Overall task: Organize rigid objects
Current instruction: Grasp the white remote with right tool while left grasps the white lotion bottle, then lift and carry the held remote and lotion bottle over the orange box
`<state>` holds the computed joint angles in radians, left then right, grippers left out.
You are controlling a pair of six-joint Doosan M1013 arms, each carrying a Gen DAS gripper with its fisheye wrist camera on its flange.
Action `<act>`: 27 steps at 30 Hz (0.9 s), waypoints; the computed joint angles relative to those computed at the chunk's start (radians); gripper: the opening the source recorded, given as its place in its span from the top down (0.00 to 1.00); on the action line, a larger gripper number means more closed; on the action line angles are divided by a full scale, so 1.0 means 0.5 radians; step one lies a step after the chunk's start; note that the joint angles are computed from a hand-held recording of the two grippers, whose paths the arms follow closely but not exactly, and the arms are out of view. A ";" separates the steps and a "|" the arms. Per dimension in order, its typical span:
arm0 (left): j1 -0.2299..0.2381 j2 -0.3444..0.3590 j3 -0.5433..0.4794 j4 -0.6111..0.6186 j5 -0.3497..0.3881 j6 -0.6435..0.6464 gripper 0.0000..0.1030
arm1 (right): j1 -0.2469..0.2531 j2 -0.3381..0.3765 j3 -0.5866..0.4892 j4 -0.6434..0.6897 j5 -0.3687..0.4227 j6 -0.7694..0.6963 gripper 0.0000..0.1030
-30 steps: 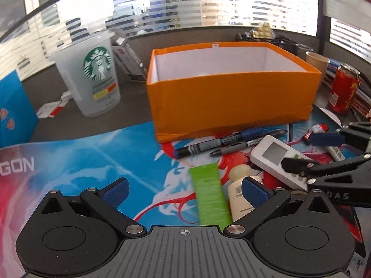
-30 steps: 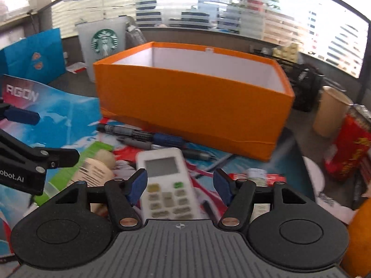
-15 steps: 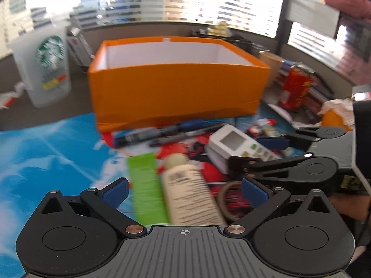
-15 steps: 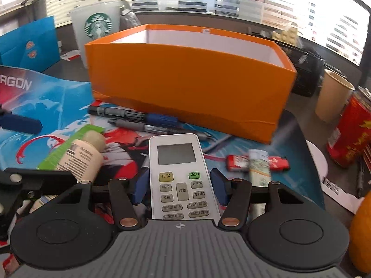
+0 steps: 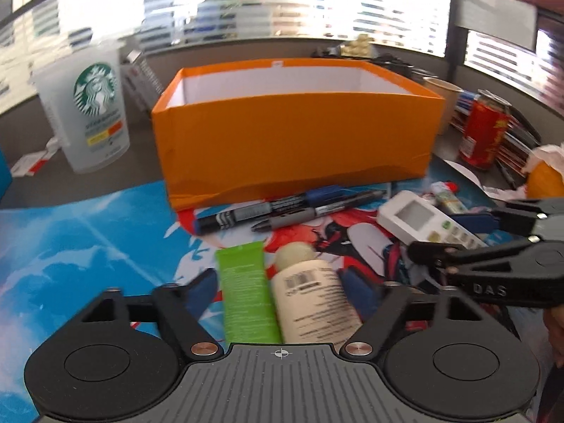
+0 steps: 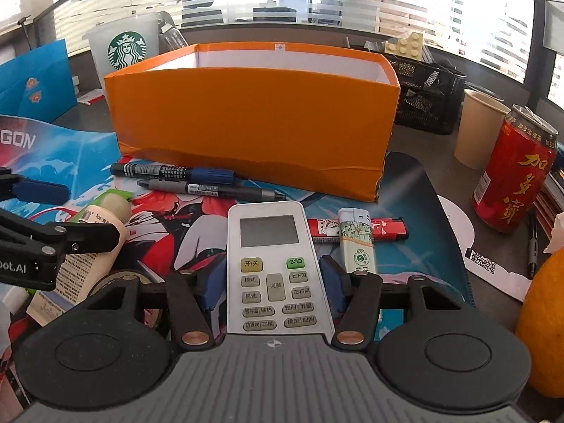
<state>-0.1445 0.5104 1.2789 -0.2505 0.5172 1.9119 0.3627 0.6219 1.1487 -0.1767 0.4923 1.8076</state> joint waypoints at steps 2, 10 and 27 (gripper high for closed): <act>0.001 0.006 -0.015 -0.064 0.053 0.062 0.49 | 0.000 -0.003 0.010 -0.006 -0.020 0.010 0.48; -0.022 0.001 -0.012 -0.137 0.219 0.151 0.54 | -0.007 -0.011 0.029 0.019 -0.057 -0.013 0.47; -0.025 -0.013 0.038 -0.039 0.066 0.053 0.59 | 0.015 -0.017 0.040 -0.173 -0.055 0.160 0.49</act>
<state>-0.1568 0.5039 1.2980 -0.2699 0.5500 1.9385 0.3701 0.6133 1.1689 -0.2632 0.4646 1.8879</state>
